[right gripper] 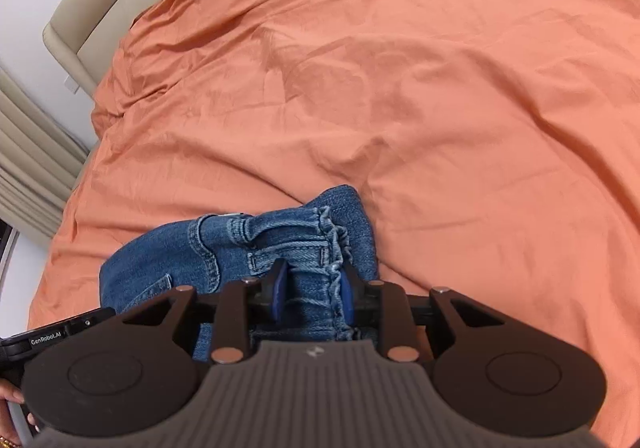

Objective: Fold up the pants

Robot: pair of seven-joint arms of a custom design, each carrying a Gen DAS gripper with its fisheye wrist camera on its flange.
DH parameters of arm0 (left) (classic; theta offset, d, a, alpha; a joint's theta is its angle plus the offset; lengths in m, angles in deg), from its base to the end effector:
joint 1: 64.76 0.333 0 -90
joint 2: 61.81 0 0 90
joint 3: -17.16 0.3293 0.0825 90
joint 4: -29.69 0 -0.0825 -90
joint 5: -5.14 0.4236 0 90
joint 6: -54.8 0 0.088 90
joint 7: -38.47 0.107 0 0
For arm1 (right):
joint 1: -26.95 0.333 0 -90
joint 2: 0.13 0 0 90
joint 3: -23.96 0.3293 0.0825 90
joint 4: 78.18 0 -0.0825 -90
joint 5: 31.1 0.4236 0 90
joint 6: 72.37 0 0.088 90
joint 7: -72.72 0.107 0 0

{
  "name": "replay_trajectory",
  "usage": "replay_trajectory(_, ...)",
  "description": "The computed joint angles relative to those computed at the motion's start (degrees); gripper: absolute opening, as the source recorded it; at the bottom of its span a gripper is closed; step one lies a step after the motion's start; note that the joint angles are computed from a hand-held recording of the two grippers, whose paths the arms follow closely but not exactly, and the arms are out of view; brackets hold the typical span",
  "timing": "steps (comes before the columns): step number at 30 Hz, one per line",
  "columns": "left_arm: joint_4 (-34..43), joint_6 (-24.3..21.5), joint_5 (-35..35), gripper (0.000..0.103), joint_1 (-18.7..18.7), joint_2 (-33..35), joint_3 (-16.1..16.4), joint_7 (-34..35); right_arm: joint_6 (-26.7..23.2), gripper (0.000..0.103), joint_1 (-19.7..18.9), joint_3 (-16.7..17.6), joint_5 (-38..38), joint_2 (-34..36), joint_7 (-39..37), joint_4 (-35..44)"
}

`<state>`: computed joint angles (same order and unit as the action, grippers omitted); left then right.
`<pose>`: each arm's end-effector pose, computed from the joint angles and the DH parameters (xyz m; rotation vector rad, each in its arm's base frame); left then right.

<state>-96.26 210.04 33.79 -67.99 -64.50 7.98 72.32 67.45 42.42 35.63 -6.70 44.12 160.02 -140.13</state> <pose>0.5777 -0.1452 0.4542 -2.1727 1.4972 -0.6406 0.7832 0.3310 0.4400 -1.8275 1.5344 0.1114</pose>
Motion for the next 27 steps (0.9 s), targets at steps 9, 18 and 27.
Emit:
replay_trajectory(9,-6.30,-5.33,1.40,0.064,-1.46,-12.77,-4.28,5.88,26.34,0.030,-3.13,5.17,4.32,-24.12,-11.04,-34.61)
replay_trajectory(18,-8.96,-19.13,0.22,0.072,-5.09,-19.30,-10.95,9.61,29.10,0.029,-1.89,5.06,10.85,-28.41,-23.36,-43.10)
replay_trajectory(27,-5.33,-33.21,13.47,0.070,-8.95,-11.43,-14.91,4.29,26.42,0.031,-1.31,3.96,9.67,-26.01,-22.52,-41.91)
